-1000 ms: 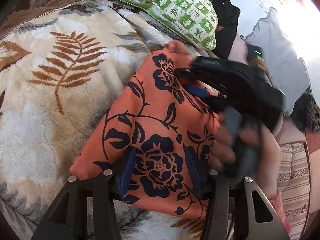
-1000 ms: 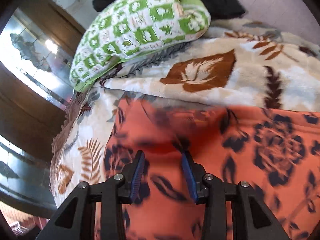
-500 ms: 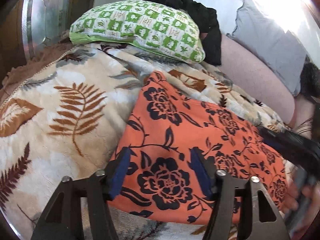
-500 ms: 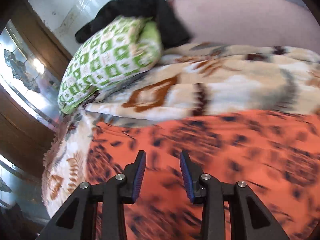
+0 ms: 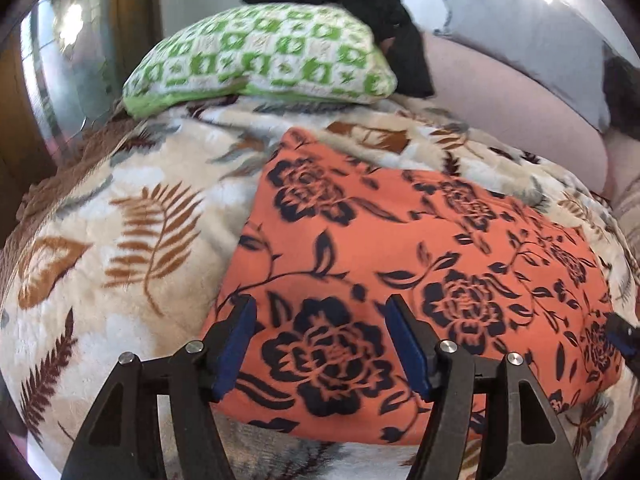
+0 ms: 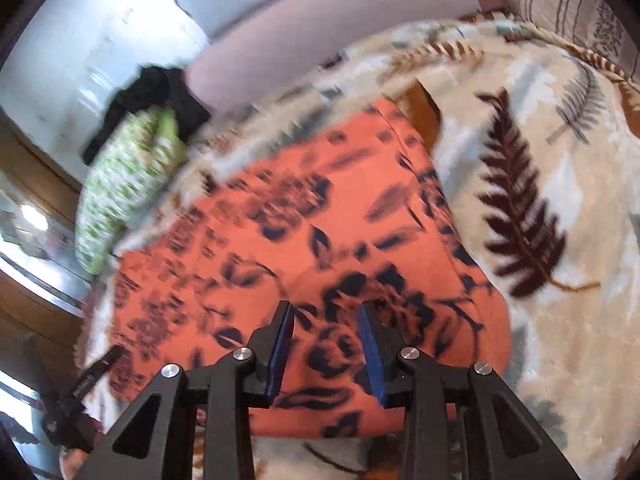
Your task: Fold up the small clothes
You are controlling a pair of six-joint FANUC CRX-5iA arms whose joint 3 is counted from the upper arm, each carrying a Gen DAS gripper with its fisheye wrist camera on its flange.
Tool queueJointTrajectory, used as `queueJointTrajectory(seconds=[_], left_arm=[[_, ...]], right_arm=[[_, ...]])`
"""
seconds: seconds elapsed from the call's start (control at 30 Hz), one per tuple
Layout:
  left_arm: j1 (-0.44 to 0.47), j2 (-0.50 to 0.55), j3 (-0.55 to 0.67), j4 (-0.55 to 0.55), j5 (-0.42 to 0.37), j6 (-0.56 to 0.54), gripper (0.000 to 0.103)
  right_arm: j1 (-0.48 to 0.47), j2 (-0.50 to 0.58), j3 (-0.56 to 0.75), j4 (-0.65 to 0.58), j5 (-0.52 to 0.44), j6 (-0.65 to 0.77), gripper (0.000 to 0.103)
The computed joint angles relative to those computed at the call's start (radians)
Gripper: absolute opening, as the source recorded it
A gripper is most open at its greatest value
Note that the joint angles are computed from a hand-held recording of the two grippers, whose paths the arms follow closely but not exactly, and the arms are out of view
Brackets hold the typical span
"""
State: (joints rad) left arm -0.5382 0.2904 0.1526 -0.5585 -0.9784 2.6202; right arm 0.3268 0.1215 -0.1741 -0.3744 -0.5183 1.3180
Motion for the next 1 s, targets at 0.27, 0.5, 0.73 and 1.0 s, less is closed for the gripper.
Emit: queueJointTrajectory(seconds=[0.27,0.5,0.73,1.0], left_arm=[[0.011,0.131,0.111,0.096,-0.087,-0.139,0.079],[-0.019,0.078,0.086,0.06,0.009,-0.063,0.08],[-0.014,0.196,0.174,0.222,-0.032,-0.215,0.082],[-0.05,0.138,0.164,0.054,-0.009,-0.105,0.083]], right_arm=[[0.086,0.108,0.072,0.061,-0.056,0.049,0.039],[0.045,0.075,0.089,-0.097,-0.058,0.142,0.038],[0.115,0.122,0.134,-0.05,-0.185,0.18,0.039],[0.067,0.052,0.066,-0.062,-0.026,0.112,0.038]])
